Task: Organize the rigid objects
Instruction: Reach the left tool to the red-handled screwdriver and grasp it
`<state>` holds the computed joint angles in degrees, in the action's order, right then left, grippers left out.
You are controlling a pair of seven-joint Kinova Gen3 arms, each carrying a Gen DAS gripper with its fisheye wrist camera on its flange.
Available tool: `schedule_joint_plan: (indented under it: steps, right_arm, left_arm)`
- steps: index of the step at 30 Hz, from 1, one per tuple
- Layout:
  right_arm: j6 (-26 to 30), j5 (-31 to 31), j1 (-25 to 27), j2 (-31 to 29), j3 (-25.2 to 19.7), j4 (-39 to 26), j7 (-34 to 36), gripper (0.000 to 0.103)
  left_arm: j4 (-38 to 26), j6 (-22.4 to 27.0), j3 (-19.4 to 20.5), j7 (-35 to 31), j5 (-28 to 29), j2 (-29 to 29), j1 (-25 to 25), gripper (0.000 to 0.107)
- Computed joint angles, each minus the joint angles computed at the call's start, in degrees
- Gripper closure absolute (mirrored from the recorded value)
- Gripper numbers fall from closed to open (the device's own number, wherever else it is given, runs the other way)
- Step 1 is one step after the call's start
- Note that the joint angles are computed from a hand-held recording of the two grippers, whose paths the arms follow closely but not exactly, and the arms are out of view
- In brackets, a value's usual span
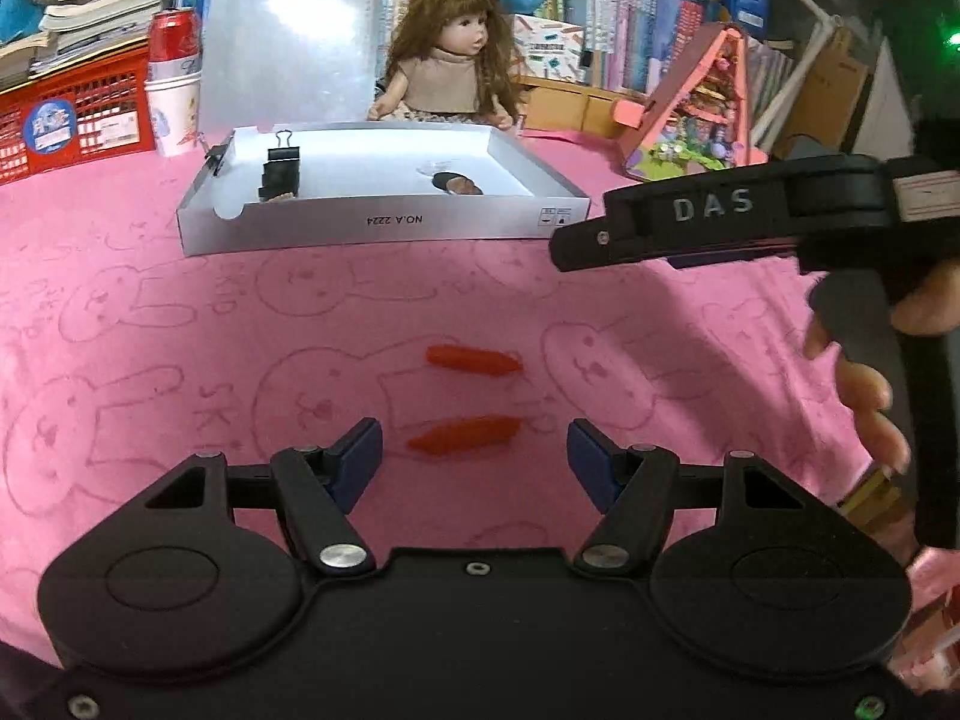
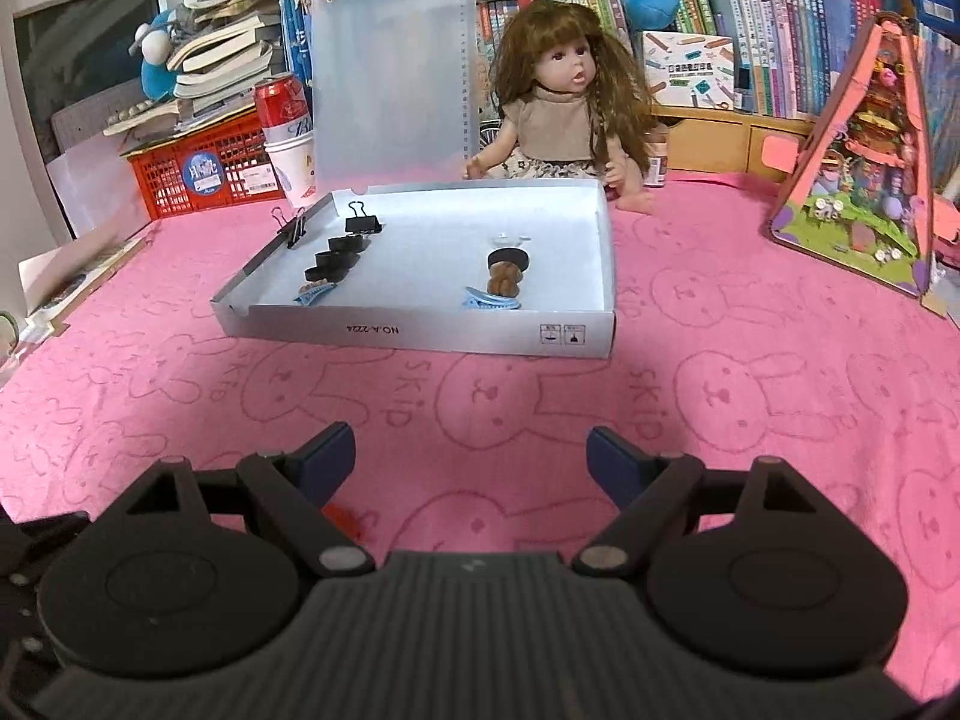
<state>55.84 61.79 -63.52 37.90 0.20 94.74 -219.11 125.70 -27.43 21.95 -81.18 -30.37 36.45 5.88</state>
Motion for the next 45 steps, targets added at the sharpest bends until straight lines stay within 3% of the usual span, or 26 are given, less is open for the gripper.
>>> schedule_joint_plan:
  steps: [4,5,7,8,17,20,24,28,32,34,37,40,42,45]
  right_arm:
    - [1.45,-0.16,-0.90,0.15,-0.02,0.23,-1.33,0.012]
    - [2.05,-0.37,-1.08,0.38,-0.09,0.03,-1.34,0.012]
    - [2.74,-0.62,-1.28,0.81,-0.20,-0.23,-1.45,0.012]
    - [2.85,-0.66,-1.36,0.97,-0.22,-0.28,-1.72,0.012]
    - [0.74,0.59,-2.84,2.04,0.90,0.34,-4.54,0.012]
    - [-1.13,-0.87,-3.93,3.08,2.70,-0.73,-0.37,0.012]
    - [2.79,-0.04,-0.01,6.03,-3.81,-5.34,8.95,0.013]
    - [2.89,-4.74,-2.04,7.90,0.49,-8.70,14.85,0.013]
    - [10.50,-11.74,-2.69,11.01,3.31,-15.10,20.17,0.013]
    - [11.38,-15.00,-3.88,11.35,6.05,-16.22,21.61,0.013]
    - [6.26,-16.27,-3.27,8.18,6.11,-13.02,19.57,0.013]
    - [-0.73,-13.13,2.12,3.75,-0.68,-8.74,14.73,0.015]
    - [-5.32,-12.07,4.44,1.95,-2.80,-6.83,12.19,0.020]
    - [-10.83,-13.88,1.69,1.53,1.97,-6.24,11.10,0.026]
  left_arm:
    - [0.83,-3.45,-3.87,-1.82,6.99,0.31,5.62,0.045]
    - [0.82,-4.48,-5.06,-2.71,9.12,0.43,7.25,0.048]
    - [1.39,-6.98,-8.14,-4.80,13.78,0.57,11.17,0.066]
    - [1.40,-7.67,-8.72,-5.45,15.18,0.70,12.01,0.065]
    - [3.69,-12.51,-9.23,-7.51,14.08,0.54,9.34,0.066]
    - [4.04,-14.52,-10.92,-9.53,15.68,0.22,9.47,0.066]
    - [2.41,-12.90,-11.22,-9.90,15.79,0.02,7.92,0.066]
    - [0.38,-10.58,-10.62,-8.90,15.44,0.34,6.36,0.066]
    - [-0.38,-10.25,-10.49,-8.75,15.04,0.77,5.65,0.066]
    - [-0.46,-10.59,-10.42,-8.80,14.50,1.01,5.20,0.066]
    - [-0.82,-10.42,-10.34,-8.72,13.60,1.26,4.33,0.066]
    - [-1.15,-9.69,-9.86,-7.99,12.16,1.38,2.85,0.066]
    - [-0.99,-10.00,-9.85,-7.70,11.80,1.45,2.15,0.066]
    - [-0.54,-11.33,-10.16,-7.46,11.56,1.63,1.24,0.066]
